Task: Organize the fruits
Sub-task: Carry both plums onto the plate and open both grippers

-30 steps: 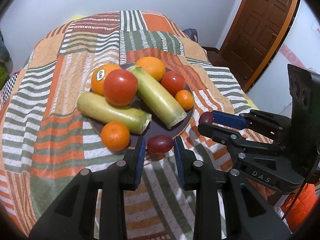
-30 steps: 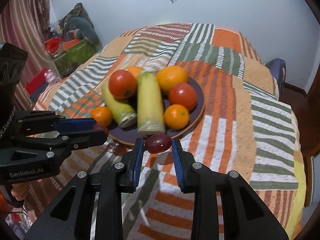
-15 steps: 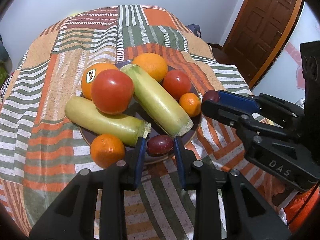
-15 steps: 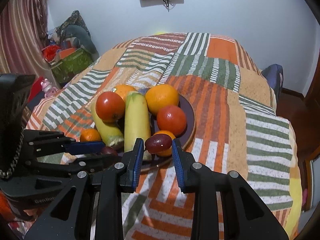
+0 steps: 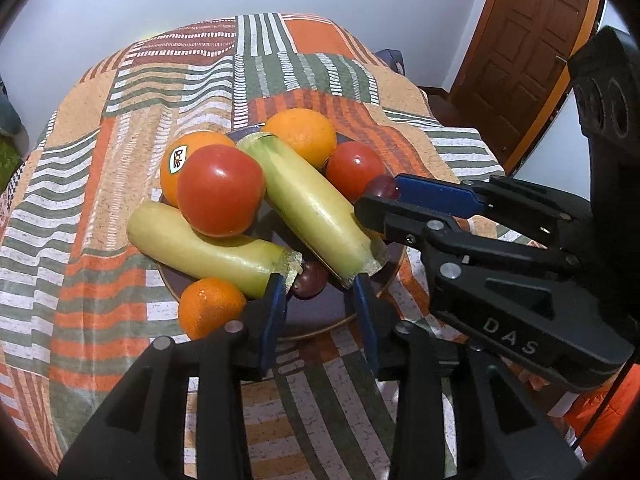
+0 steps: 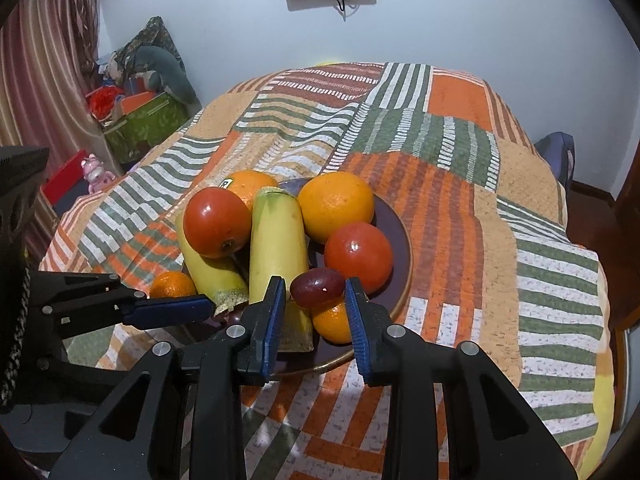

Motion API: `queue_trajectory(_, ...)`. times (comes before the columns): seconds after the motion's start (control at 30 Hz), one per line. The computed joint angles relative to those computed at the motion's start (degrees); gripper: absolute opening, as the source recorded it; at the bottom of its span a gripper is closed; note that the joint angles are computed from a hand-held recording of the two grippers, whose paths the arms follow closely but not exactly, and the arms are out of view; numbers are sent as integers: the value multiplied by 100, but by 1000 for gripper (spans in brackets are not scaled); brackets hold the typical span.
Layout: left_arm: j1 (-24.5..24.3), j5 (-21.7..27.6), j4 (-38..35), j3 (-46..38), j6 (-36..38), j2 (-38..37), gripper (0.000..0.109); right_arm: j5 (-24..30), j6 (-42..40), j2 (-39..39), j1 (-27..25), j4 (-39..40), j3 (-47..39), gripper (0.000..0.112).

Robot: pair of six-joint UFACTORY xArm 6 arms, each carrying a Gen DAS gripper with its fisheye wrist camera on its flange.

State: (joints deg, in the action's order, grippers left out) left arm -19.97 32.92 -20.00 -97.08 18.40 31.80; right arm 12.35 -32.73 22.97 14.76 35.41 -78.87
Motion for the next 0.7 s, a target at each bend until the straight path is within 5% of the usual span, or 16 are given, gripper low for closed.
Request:
queue_trajectory(0.1, -1, 19, 70, -5, -73, 3, 37, 107, 193, -4, -45, -108, -27, 39)
queue_trajectory(0.33, 38, -197, 10, 355, -132, -342, 37, -64, 107, -313, -54, 80, 259, 39)
queue_trajectory(0.7, -28, -1549, 251, 1821, -487, -1968, 37, -855, -679, -1832, 199, 1081, 1373, 39)
